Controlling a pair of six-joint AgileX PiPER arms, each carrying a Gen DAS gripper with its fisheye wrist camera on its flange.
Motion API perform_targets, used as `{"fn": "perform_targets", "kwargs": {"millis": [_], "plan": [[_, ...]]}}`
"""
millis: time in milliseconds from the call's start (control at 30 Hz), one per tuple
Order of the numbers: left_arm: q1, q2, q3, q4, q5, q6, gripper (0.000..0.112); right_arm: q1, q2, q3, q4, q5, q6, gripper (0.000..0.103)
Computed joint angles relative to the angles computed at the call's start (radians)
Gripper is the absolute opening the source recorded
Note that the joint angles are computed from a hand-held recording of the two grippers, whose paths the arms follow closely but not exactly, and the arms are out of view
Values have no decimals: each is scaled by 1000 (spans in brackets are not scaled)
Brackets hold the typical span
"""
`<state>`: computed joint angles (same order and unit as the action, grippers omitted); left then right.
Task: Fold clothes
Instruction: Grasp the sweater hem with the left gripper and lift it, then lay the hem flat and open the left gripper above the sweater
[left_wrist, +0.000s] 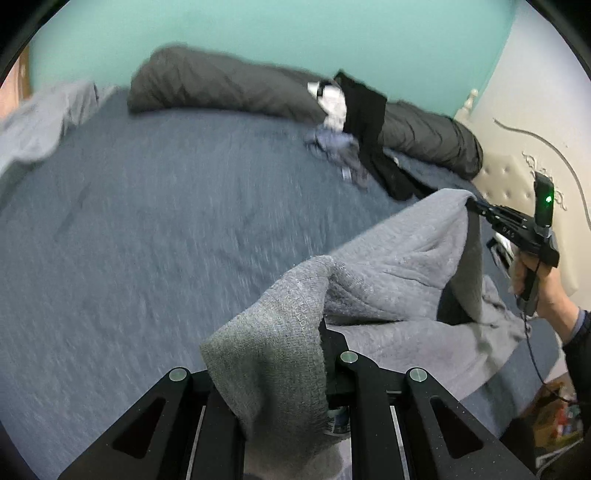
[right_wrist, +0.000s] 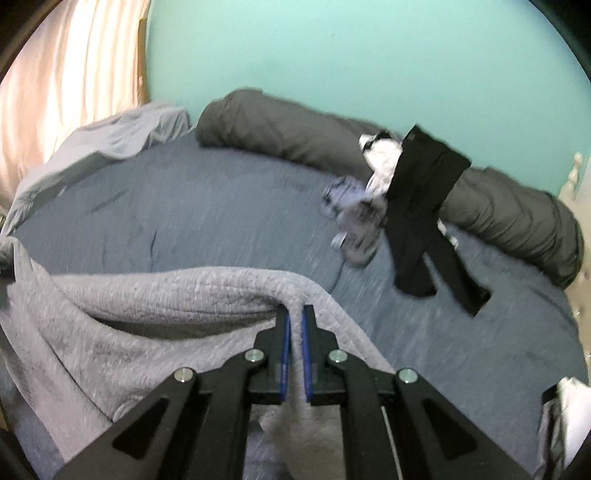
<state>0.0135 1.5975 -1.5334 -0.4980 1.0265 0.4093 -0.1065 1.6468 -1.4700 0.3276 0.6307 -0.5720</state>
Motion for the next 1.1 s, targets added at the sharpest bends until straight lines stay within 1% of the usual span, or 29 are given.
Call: {"fn": "perform_targets", "kwargs": {"millis": [67, 133, 167, 233, 267, 333, 433, 500, 533, 633, 667, 733, 800, 833, 867, 900, 967, 1033, 1100], "plan": [[8, 22, -70, -16, 14, -8, 13, -1, 26, -90, -21, 29, 43, 5], [24, 78, -141, -56, 80, -26, 14, 6, 77, -181, -60, 65, 93, 5], [17, 104, -157, -42, 102, -42, 16, 16, 110, -219, -94, 104, 125, 5], [-29, 150, -142, 54, 106, -71, 17, 38, 185, -299, -159, 196, 184, 6], [-41, 162, -126, 78, 99, -78, 17, 52, 210, -300, -189, 212, 207, 6], [-55, 194, -47, 100, 60, -69, 17, 83, 253, -274, -254, 218, 260, 6], [-55, 242, 46, 107, -4, -72, 17, 110, 294, -196, -327, 183, 343, 7], [-48, 283, 91, 105, -40, -71, 17, 117, 296, -141, -345, 152, 362, 11], [-46, 298, 95, 105, -43, -73, 18, 120, 298, -115, -354, 137, 372, 13], [-23, 321, 115, 81, -76, -74, 21, 108, 261, -62, -338, 107, 360, 18], [-16, 316, 117, 69, -84, -76, 22, 98, 248, -54, -317, 108, 344, 20], [-10, 292, 119, 61, -98, -87, 26, 75, 205, -28, -289, 108, 318, 27], [1, 269, 110, 53, -97, -94, 30, 35, 140, 12, -216, 110, 265, 28], [8, 258, 100, 49, -90, -95, 31, 11, 108, 34, -162, 122, 223, 28], [16, 246, 97, 43, -85, -91, 35, -20, 73, 67, -100, 136, 165, 29], [20, 233, 96, 48, -79, -91, 38, -54, 38, 102, -38, 154, 104, 31], [31, 197, 116, 45, -72, -78, 39, -124, -19, 170, 47, 203, -8, 34], [46, 150, 157, 30, -66, -53, 40, -193, -72, 238, 100, 256, -104, 36], [55, 98, 211, 35, -70, -39, 48, -257, -128, 315, 111, 280, -161, 36]]}}
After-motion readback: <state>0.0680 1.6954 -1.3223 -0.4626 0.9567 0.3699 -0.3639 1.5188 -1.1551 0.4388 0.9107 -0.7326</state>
